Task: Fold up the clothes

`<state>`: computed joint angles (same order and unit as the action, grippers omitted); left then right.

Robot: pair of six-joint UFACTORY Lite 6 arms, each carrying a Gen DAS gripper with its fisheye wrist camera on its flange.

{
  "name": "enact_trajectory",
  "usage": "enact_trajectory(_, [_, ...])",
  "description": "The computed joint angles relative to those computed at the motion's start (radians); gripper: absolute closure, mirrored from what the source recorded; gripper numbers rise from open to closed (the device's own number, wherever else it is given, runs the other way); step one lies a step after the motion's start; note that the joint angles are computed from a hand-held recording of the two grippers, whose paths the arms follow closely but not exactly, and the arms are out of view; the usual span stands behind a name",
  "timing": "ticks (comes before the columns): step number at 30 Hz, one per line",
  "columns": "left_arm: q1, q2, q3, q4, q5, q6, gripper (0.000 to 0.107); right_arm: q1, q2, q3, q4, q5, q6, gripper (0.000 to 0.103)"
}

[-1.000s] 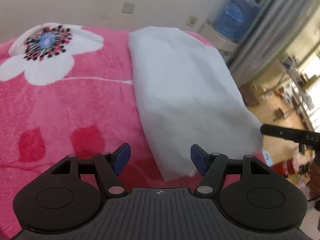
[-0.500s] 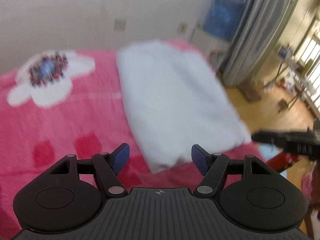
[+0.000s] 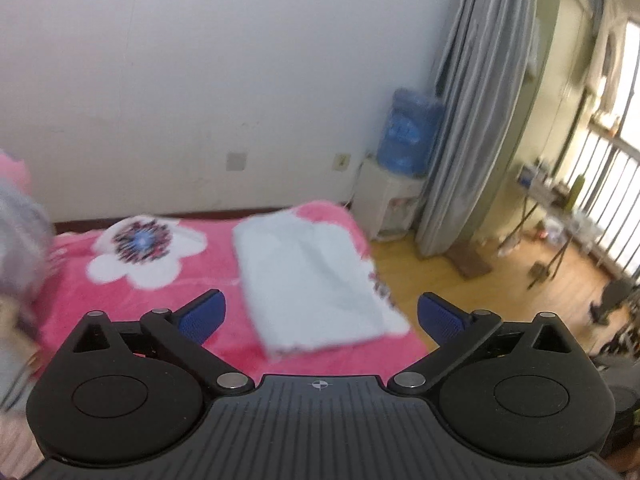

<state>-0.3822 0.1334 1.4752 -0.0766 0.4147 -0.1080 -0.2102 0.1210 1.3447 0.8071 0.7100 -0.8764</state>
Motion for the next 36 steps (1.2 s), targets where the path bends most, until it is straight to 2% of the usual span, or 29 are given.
enact_trajectory(3, [-0.042,-0.061,-0.081,0.190,0.050,-0.226,0.004,0.027,-0.119,-0.091,-0.112,-0.017,0.127,0.030])
enact_trajectory(6, [-0.104,-0.109,-0.152,0.382,0.109,-0.468,0.004,0.064,-0.242,-0.196,-0.256,-0.077,0.284,0.019])
enact_trajectory(8, [-0.147,-0.153,-0.208,0.499,0.141,-0.593,0.004,0.087,-0.320,-0.261,-0.370,-0.111,0.409,0.006])
enact_trajectory(10, [-0.194,-0.195,-0.260,0.603,0.184,-0.706,0.004,0.106,-0.389,-0.313,-0.461,-0.115,0.489,0.004])
enact_trajectory(18, [-0.313,-0.367,-0.373,0.644,0.341,-0.826,0.004,0.162,-0.583,-0.358,-0.706,-0.005,0.748,0.000])
enact_trajectory(24, [-0.371,-0.438,-0.387,0.662,0.405,-0.917,0.004,0.133,-0.662,-0.311,-0.639,0.083,0.685,0.000])
enact_trajectory(31, [-0.443,-0.480,-0.357,0.717,0.519,-0.987,0.004,-0.101,-0.639,-0.098,-0.283,0.324,0.402,0.000])
enact_trajectory(34, [-0.466,-0.486,-0.349,0.726,0.546,-1.008,0.004,-0.070,-0.651,-0.097,-0.327,0.326,0.403,0.000])
enact_trajectory(36, [-0.484,-0.491,-0.348,0.736,0.562,-1.017,0.004,0.026,-0.682,-0.143,-0.461,0.265,0.500,0.000])
